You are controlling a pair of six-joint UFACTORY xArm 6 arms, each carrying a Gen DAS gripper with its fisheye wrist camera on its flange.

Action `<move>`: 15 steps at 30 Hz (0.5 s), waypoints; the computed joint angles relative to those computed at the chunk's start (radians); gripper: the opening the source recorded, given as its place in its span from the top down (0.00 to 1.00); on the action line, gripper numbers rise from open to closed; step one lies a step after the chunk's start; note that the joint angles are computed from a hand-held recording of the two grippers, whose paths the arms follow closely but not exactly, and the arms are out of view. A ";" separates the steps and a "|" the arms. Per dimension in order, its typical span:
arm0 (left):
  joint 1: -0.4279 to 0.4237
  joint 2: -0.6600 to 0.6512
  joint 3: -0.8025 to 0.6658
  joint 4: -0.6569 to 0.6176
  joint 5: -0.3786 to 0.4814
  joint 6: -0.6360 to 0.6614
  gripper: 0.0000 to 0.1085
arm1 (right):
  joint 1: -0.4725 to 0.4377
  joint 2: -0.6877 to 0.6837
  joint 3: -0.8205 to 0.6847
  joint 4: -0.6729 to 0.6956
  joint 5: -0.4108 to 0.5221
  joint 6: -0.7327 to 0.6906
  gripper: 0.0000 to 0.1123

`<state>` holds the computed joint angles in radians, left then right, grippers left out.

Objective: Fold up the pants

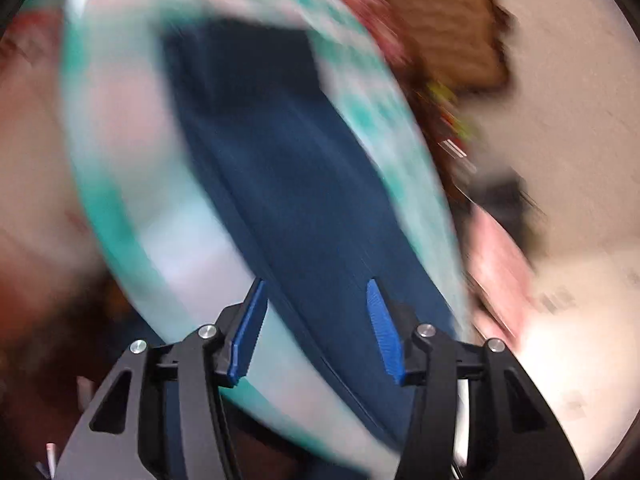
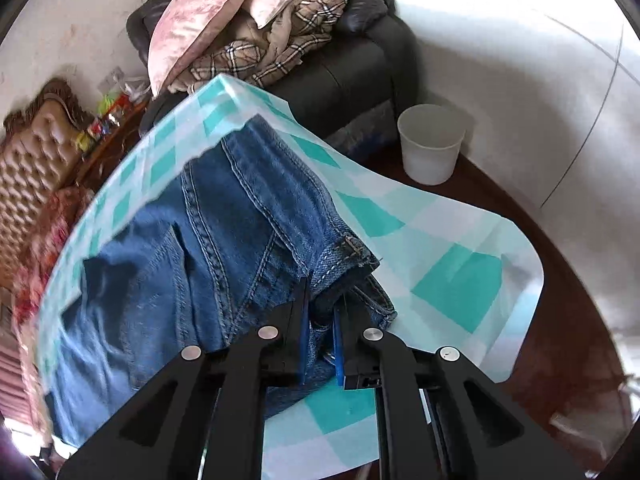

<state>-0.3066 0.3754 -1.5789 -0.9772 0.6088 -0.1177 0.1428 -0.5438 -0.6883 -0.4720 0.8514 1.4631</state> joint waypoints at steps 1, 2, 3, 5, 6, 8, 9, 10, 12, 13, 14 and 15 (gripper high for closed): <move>-0.041 -0.006 -0.004 -0.088 0.059 0.088 0.59 | 0.007 0.011 -0.006 -0.008 0.009 0.002 0.92; -0.064 0.000 -0.013 -0.138 0.102 0.133 0.65 | 0.011 0.024 -0.015 -0.016 0.021 0.000 0.92; -0.089 0.015 -0.034 -0.195 0.152 0.164 0.68 | 0.018 0.039 -0.027 -0.026 0.033 0.005 0.92; -0.128 0.075 -0.098 -0.281 0.230 0.175 0.74 | 0.033 0.060 -0.050 -0.049 0.060 0.010 0.92; -0.142 0.107 -0.133 -0.283 0.243 0.150 0.76 | 0.040 0.064 -0.056 -0.061 0.069 0.010 0.92; -0.159 0.152 -0.181 -0.232 0.245 0.075 0.77 | 0.047 0.052 -0.052 -0.074 0.073 0.008 0.92; -0.162 0.173 -0.202 -0.214 0.252 0.041 0.77 | 0.044 0.036 -0.039 -0.074 0.063 0.007 0.92; -0.162 0.191 -0.219 -0.191 0.261 0.001 0.77 | 0.042 0.025 -0.030 -0.073 0.055 0.007 0.92; -0.165 0.201 -0.223 -0.172 0.262 -0.033 0.77 | 0.041 0.006 -0.014 -0.070 0.044 -0.003 0.92; -0.164 0.203 -0.222 -0.166 0.263 -0.049 0.77 | 0.042 0.005 -0.014 -0.071 0.044 -0.011 0.92; -0.167 0.197 -0.210 -0.174 0.256 -0.050 0.77 | 0.042 0.003 -0.013 -0.070 0.043 -0.018 0.92; -0.167 0.193 -0.207 -0.172 0.252 -0.053 0.77 | 0.041 0.001 -0.013 -0.069 0.040 -0.020 0.92</move>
<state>-0.4736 0.5683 -1.7861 -1.1488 0.8606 -0.1712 0.1839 -0.5425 -0.7014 -0.5408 0.8913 1.4433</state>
